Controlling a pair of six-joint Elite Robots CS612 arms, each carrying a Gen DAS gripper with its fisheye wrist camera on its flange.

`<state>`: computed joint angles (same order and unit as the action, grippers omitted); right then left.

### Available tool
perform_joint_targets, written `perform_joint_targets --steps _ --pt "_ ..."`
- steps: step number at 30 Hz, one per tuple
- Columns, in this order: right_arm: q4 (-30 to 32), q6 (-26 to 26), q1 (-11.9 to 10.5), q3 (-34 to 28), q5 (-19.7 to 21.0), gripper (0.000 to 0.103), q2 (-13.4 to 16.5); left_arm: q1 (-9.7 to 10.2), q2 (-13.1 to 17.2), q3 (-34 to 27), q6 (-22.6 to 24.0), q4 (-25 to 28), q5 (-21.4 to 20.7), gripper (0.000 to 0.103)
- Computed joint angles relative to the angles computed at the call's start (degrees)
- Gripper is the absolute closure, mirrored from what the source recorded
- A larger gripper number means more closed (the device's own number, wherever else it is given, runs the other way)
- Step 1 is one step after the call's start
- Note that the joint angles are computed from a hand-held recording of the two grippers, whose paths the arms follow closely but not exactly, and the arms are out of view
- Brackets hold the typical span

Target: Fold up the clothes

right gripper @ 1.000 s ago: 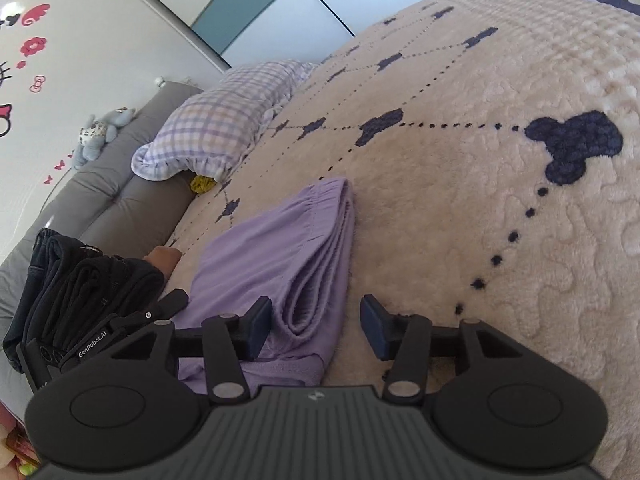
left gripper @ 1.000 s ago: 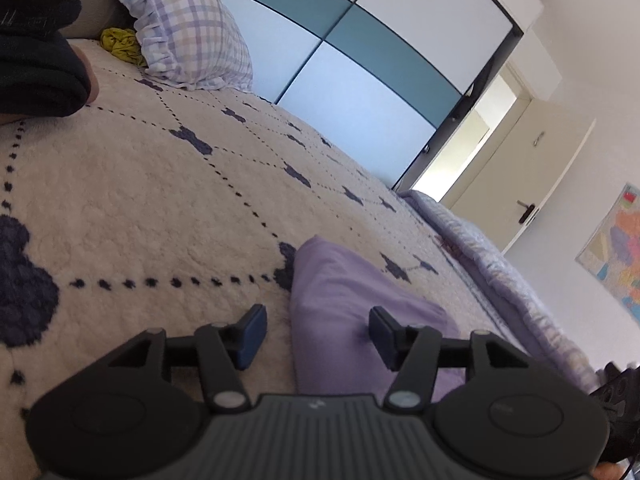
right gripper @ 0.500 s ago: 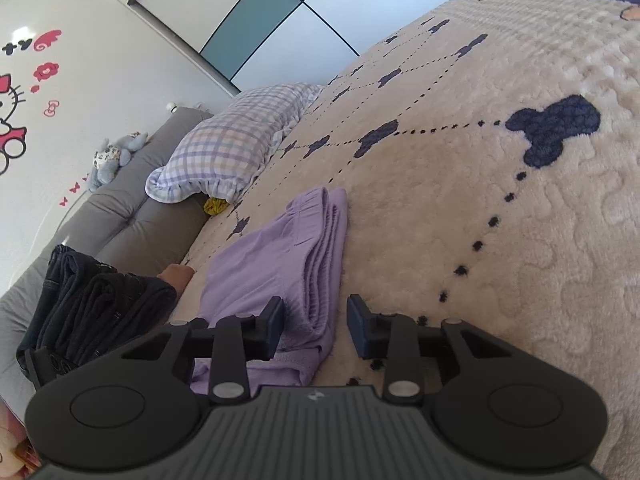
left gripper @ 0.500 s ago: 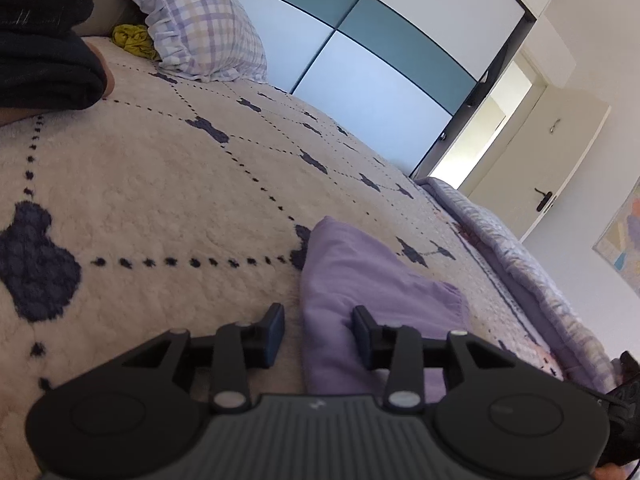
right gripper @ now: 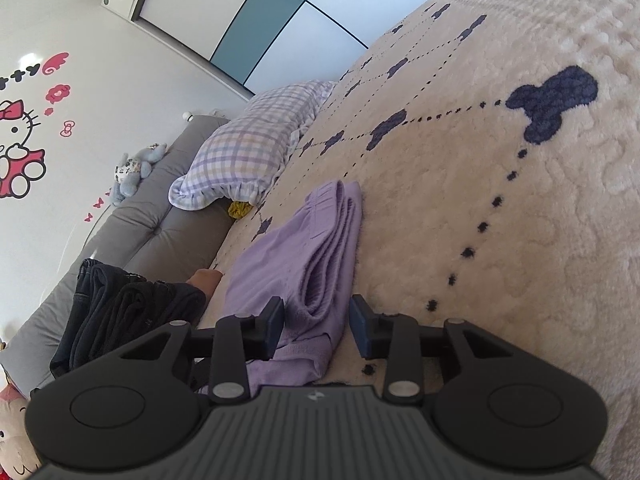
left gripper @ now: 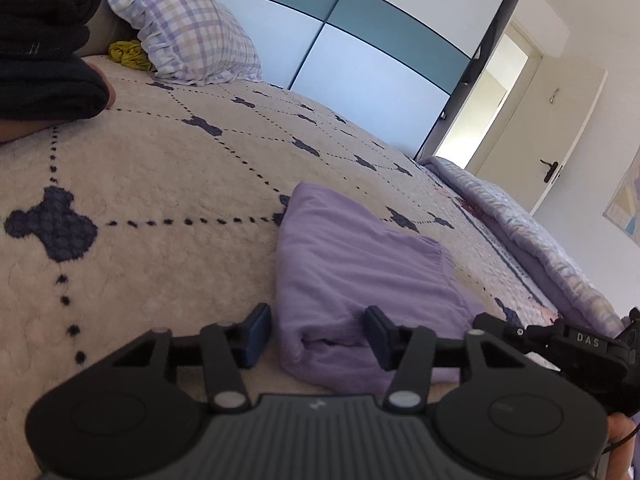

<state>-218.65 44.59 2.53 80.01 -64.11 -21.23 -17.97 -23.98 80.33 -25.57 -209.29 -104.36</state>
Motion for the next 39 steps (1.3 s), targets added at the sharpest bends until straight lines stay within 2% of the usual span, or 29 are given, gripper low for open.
perform_joint_targets --steps 2,4,7,8,10,12,14,17,19,20,21,24,26,31,36,39 --pt "-0.1 0.7 -0.1 0.0 1.1 0.063 0.0 0.87 0.8 -0.9 -2.8 -0.8 -3.7 0.064" --pt "-1.9 4.1 -0.8 -0.6 4.2 0.058 0.7 1.85 1.6 -2.2 -5.8 -0.8 -7.7 0.063" --pt "-4.7 10.6 -1.8 -2.1 8.2 0.055 2.1 2.55 1.5 -3.2 -6.8 1.6 -10.5 0.061" --pt "-4.6 11.8 -2.0 -2.4 8.9 0.055 2.2 2.54 1.3 -3.3 -6.3 2.7 -10.4 0.054" --pt "-2.2 11.9 -2.1 -2.5 9.9 0.053 1.7 2.52 1.2 -4.4 -5.4 4.4 -10.7 0.029" --pt "2.2 9.7 -2.0 -2.4 10.1 0.051 0.6 2.26 1.0 -5.9 -3.4 7.5 -10.2 0.025" --pt "7.4 7.3 -1.7 -2.7 9.4 0.051 -0.5 1.79 0.7 -7.3 -1.3 11.6 -8.3 0.025" --pt "13.9 3.9 -0.9 -3.4 6.4 0.052 -1.6 0.86 0.5 -8.3 1.5 16.0 -5.3 0.031" --pt "17.9 0.4 -0.1 -3.8 3.7 0.06 -2.3 0.16 0.3 -8.3 4.6 17.0 -2.9 0.046" --pt "19.6 -1.6 0.3 -4.0 2.1 0.072 -2.6 -0.07 0.2 -8.3 5.4 17.3 -1.8 0.065" --pt "20.2 -3.7 0.6 -3.9 0.7 0.077 -2.6 0.02 0.4 -8.5 4.6 17.1 -2.0 0.074" --pt "18.0 -4.4 0.9 -3.4 -0.9 0.081 -2.4 0.76 1.1 -8.9 0.3 15.7 -4.0 0.085" --pt "16.6 -5.3 1.1 -2.7 -2.2 0.081 -2.5 0.87 0.7 -8.3 -0.3 14.0 -4.1 0.088" --pt "17.2 -15.4 2.8 -0.8 -9.1 0.082 -5.4 0.5 -1.0 -6.5 0.7 8.1 -4.8 0.09" --pt "13.1 -21.4 3.2 3.1 -13.8 0.083 -8.7 -1.17 -4.2 -3.7 3.8 4.7 -4.0 0.09" --pt "9.5 -23.1 2.5 6.4 -15.2 0.083 -10.9 -2.43 -5.8 -2.4 4.2 2.9 -4.6 0.09"
